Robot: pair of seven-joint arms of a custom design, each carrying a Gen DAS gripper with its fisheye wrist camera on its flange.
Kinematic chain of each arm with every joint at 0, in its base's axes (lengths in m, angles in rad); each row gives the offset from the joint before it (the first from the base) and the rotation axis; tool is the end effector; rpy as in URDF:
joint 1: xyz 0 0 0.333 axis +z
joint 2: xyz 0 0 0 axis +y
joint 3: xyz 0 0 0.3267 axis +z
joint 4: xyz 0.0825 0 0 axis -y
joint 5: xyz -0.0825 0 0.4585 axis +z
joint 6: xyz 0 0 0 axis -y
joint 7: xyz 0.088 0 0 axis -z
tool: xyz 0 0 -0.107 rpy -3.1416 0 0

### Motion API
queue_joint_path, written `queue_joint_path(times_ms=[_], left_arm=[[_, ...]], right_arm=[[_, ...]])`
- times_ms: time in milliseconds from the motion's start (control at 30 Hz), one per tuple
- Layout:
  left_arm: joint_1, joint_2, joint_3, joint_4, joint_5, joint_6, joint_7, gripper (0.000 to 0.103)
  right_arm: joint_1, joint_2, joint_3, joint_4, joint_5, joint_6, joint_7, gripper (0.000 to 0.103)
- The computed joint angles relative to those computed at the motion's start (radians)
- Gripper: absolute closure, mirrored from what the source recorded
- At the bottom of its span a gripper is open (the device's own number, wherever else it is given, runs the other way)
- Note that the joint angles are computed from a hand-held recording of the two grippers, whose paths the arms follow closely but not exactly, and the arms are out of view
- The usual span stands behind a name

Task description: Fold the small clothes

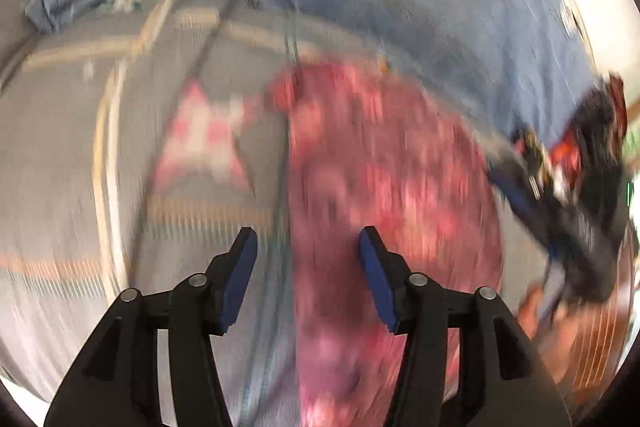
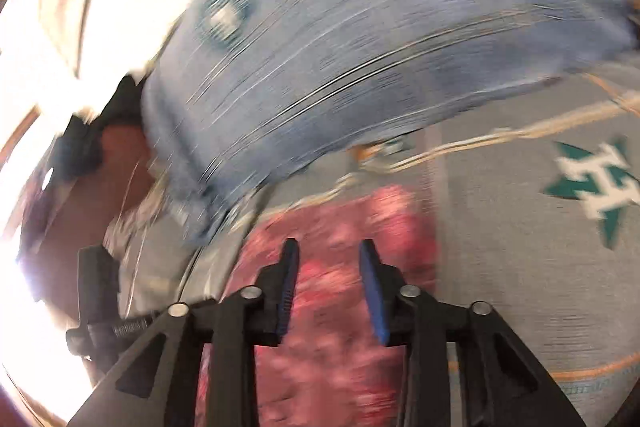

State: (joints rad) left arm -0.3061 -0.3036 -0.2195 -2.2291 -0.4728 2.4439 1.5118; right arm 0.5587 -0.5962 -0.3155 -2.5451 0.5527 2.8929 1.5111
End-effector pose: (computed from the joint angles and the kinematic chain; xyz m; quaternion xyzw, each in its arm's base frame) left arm 0.4896 -0.2934 0.5340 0.6084 -0.7359 0.2964 0.0213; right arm 0.4804 0.0752 0.5376 -0.5527 0.6816 -0.0543 0.4764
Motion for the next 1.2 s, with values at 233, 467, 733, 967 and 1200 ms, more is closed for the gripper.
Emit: queue_joint_path(times_ms=[233, 467, 733, 967, 1200], left_arm=[[-0.041, -0.088, 0.039, -0.103, -0.062, 0.048, 0.017, 0.037], [-0.024, -0.148, -0.037, -0.174, 0.072, 0.079, 0.042, 0.023], [-0.065, -0.248, 0.010, -0.225, 0.042, 0.053, 0.077, 0.024], [-0.077, -0.261, 0.027, -0.247, -0.002, -0.002, 0.082, 0.024], [-0.042, -0.231, -0.007, -0.216, 0.039, -0.013, 0.040, 0.023]], right_arm=[[-0.194, -0.002, 0.211, -0.011, -0.209, -0.159, 0.204, 0.065], [-0.165, -0.208, 0.214, -0.179, -0.280, -0.195, 0.246, 0.056], [-0.112, -0.386, 0.168, -0.234, -0.311, -0.213, 0.303, 0.055], [-0.256, -0.524, 0.288, -0.315, -0.390, -0.374, 0.580, 0.052], [-0.193, -0.570, 0.241, -0.327, -0.420, -0.423, 0.509, 0.091]])
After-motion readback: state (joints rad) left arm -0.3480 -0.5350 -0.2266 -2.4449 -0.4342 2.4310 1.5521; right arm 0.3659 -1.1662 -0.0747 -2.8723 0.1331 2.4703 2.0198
